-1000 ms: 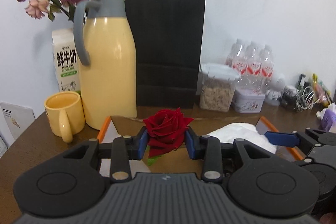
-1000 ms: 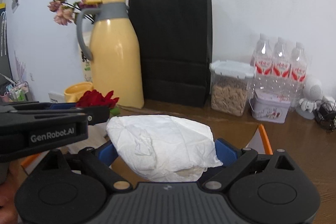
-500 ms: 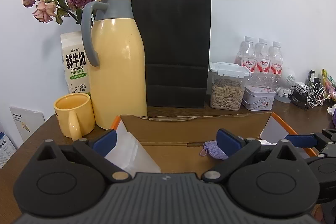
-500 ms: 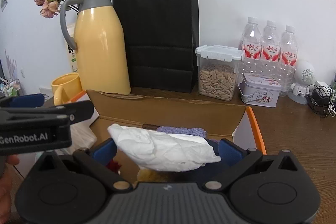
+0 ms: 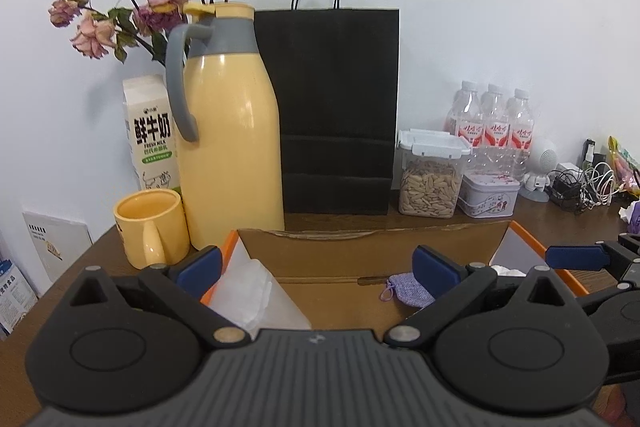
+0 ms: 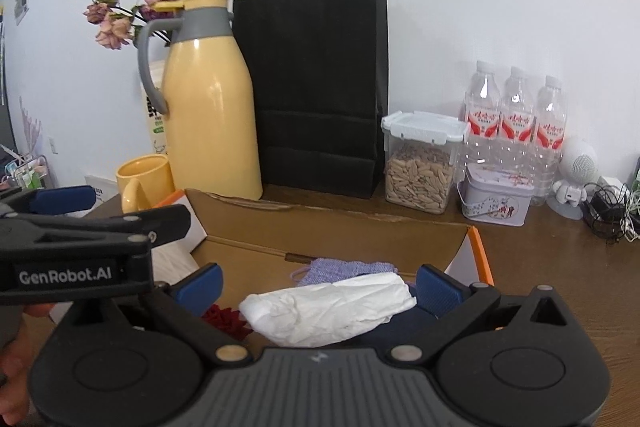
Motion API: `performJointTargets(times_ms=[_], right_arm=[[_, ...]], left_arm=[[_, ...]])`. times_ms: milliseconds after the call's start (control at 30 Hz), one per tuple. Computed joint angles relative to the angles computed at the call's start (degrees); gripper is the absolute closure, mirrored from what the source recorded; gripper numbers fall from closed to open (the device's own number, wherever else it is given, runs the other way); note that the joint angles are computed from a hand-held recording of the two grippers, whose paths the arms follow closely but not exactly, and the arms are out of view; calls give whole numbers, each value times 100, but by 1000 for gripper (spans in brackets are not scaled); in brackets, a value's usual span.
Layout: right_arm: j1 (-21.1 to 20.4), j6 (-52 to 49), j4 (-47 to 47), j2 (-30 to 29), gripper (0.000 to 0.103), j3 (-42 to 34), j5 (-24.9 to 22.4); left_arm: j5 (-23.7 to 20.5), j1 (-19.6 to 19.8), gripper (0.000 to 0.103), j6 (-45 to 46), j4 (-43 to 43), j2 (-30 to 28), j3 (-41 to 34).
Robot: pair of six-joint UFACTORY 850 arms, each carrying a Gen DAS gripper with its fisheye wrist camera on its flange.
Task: Organize objects
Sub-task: 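Carry the rose with the left tool while the right tool carries the tissue into the box, releasing both, then grasp the braided black-white cable with the right tool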
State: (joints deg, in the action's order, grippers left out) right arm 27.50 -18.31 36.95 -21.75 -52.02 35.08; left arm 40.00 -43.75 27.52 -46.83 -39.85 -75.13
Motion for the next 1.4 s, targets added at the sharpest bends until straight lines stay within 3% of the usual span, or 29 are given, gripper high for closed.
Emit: performJointTargets(times_ms=[600, 967, 1400], right_arm=[[678, -364, 637, 1073, 0, 1178, 474], [988, -485, 1074, 1112, 0, 1537, -41], [1009, -232, 1112, 870, 0, 1663, -680]], left_arm=[[440, -165, 0, -748, 255, 1244, 1751], [547, -208, 0, -504, -116, 1647, 2463], [206, -43, 0, -222, -534, 1656, 2797]])
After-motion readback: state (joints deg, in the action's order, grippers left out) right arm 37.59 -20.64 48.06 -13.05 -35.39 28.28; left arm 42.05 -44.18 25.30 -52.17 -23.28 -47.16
